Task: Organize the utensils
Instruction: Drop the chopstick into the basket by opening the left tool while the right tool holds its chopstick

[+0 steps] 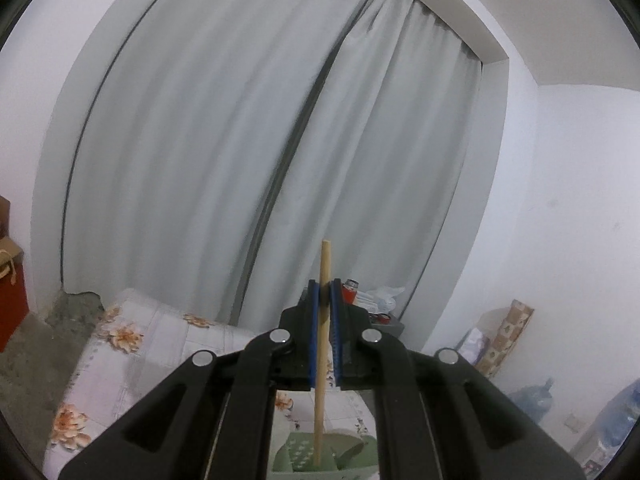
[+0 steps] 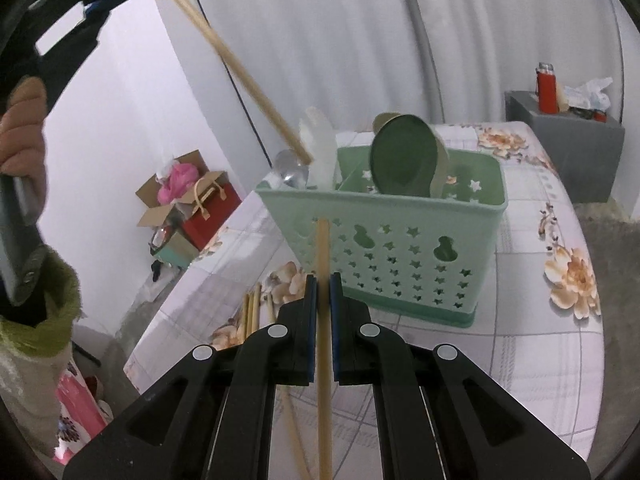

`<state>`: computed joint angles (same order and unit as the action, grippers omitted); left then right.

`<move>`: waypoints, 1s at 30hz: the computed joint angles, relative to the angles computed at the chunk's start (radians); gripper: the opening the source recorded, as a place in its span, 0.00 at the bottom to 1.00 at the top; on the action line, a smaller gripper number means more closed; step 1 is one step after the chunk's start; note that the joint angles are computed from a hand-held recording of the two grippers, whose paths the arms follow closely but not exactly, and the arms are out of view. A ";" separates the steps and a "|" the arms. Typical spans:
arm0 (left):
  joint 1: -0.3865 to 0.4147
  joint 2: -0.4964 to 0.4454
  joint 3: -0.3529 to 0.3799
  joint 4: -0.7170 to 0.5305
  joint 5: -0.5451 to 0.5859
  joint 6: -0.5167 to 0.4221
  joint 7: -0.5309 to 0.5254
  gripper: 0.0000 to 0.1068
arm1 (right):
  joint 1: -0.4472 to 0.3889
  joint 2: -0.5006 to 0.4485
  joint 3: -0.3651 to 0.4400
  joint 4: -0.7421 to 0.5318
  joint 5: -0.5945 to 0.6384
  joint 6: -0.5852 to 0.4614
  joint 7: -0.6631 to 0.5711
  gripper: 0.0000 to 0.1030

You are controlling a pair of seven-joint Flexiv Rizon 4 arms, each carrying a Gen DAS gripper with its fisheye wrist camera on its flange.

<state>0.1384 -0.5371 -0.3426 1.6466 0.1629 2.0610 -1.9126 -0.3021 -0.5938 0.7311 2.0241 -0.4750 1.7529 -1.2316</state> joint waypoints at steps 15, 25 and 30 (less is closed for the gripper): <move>-0.096 -0.111 0.059 -0.048 -0.127 -0.085 0.122 0.05 | -0.059 -0.049 0.081 -0.043 0.067 -0.067 -0.058 0.04; -0.092 -0.084 0.057 0.032 -0.195 -0.106 0.148 0.06 | -0.037 -0.026 0.076 -0.053 0.148 -0.084 -0.115 0.04; -0.096 -0.047 0.071 0.088 -0.206 -0.080 0.137 0.17 | -0.015 -0.005 0.060 -0.049 0.181 -0.084 -0.135 0.04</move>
<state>0.0422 -0.5843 -0.2714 1.7344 -0.0435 1.9810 -1.7753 -0.3171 -0.5988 0.7914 1.9753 -0.2938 1.6693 -1.3665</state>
